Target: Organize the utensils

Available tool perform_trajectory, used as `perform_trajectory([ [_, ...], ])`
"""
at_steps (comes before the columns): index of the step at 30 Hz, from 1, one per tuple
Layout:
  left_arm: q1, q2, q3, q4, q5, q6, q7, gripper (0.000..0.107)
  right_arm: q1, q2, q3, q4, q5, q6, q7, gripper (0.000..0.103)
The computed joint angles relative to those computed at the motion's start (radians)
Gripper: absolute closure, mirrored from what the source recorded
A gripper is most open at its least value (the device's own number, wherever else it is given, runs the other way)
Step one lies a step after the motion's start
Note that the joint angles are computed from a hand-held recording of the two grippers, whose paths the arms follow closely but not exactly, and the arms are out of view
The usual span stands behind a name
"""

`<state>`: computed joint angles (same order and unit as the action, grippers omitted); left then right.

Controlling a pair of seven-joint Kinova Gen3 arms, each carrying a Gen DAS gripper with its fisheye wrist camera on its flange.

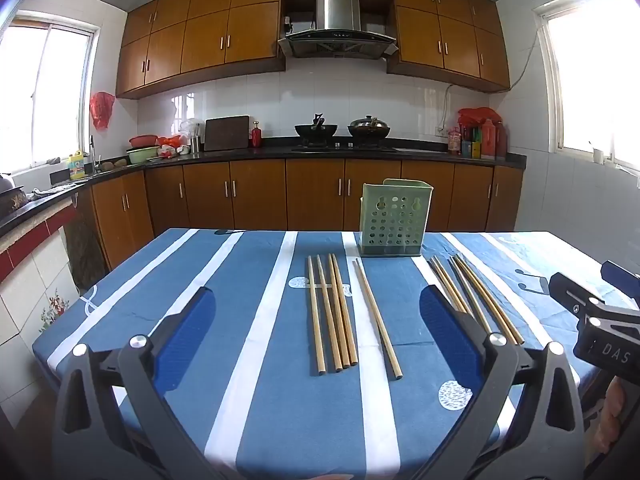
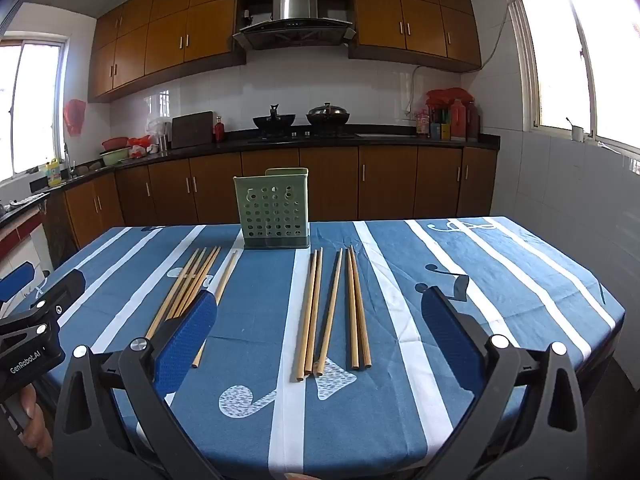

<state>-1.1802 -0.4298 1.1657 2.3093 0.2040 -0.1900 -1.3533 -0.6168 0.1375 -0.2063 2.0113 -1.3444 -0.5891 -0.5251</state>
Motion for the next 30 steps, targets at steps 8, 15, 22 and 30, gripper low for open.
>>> perform_trajectory([
  [8, -0.001, -0.001, 0.000, 0.000, -0.002, 0.001, 0.003, 0.008, -0.001, -0.001, -0.001, 0.000, -0.002, 0.000, -0.001, 0.002],
  [15, -0.001, -0.001, 0.001, -0.001, -0.004, 0.001, 0.004, 0.008, 0.000, 0.000, 0.000, 0.001, 0.004, 0.001, -0.007, 0.002],
  [22, 0.000, 0.000, 0.000, 0.000, -0.004, 0.001, 0.004, 0.008, -0.001, 0.000, 0.001, 0.002, 0.006, 0.001, -0.011, 0.002],
  [30, -0.001, -0.001, 0.000, 0.000, -0.004, 0.001, 0.004, 0.008, -0.002, 0.001, 0.001, 0.002, 0.005, 0.000, -0.012, 0.002],
])
